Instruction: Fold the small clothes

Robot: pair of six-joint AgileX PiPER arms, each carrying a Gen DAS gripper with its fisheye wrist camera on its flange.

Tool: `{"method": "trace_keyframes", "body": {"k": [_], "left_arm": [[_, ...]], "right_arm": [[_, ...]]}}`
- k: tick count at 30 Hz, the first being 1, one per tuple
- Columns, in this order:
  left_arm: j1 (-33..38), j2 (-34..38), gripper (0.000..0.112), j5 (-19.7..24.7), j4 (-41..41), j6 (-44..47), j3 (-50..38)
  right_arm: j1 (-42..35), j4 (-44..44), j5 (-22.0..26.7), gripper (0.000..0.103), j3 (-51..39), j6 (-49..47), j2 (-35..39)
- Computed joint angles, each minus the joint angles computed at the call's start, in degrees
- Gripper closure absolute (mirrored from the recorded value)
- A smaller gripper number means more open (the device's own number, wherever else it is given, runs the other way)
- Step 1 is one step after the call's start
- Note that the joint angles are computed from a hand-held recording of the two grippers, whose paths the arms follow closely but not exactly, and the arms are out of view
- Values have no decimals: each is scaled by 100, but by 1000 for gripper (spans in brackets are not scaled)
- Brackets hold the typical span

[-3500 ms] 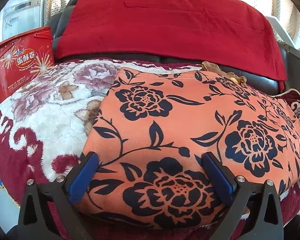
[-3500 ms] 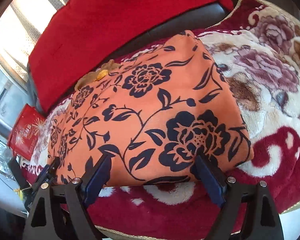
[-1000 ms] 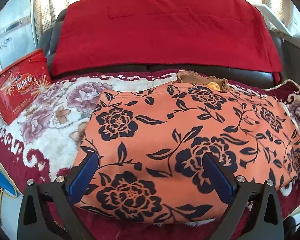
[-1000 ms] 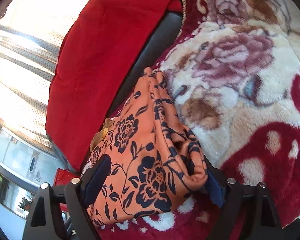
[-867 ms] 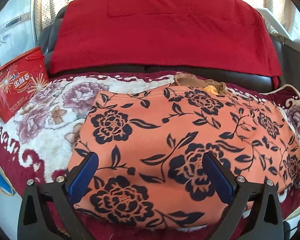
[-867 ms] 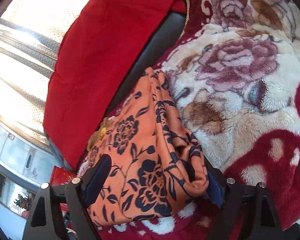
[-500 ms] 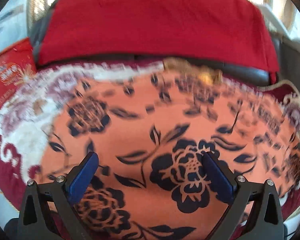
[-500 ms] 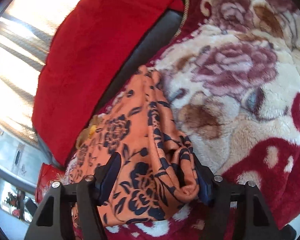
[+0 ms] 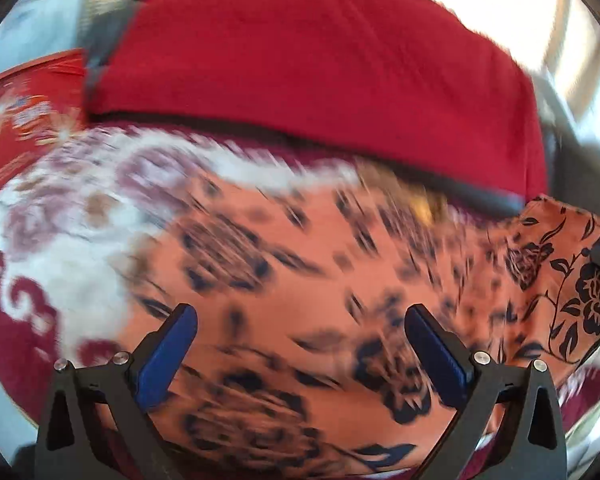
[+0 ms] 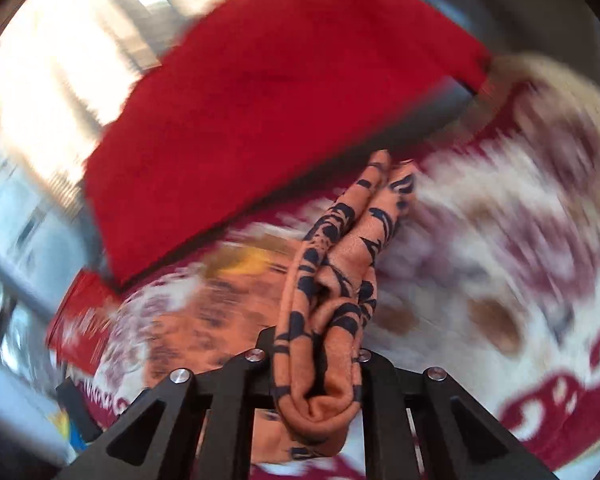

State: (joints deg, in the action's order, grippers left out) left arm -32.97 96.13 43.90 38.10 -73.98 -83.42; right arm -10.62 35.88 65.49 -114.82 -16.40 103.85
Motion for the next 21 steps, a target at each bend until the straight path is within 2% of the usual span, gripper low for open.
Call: {"method": "trace_keyframes", "body": {"k": [3, 5, 7, 9, 10, 12, 15, 21], "left_arm": [[364, -753, 9, -53, 739, -953, 824], [669, -1121, 9, -27, 1073, -1590, 1383], [1040, -1349, 9, -65, 894, -1922, 1795], [1554, -1561, 10, -411, 289, -1764, 2091], [1692, -1635, 10, -517, 237, -1760, 2212], [1789, -1807, 10, -489, 272, -1740, 2358], [1893, -2053, 10, -650, 325, -1688, 2579], [2185, -2161, 10, -1020, 236, -1678, 2767]], "right_arm": [[1206, -520, -188, 91, -290, 82, -161], [1919, -854, -348, 91, -173, 145, -186], [2804, -1430, -652, 91, 192, 283, -51], [3270, -1780, -658, 91, 402, 441, 274], [3441, -1962, -583, 91, 440, 546, 526], [3468, -1884, -360, 91, 486, 739, 933], [3303, -1484, -398, 91, 417, 815, 829], [3472, -1402, -43, 91, -775, 1031, 949]]}}
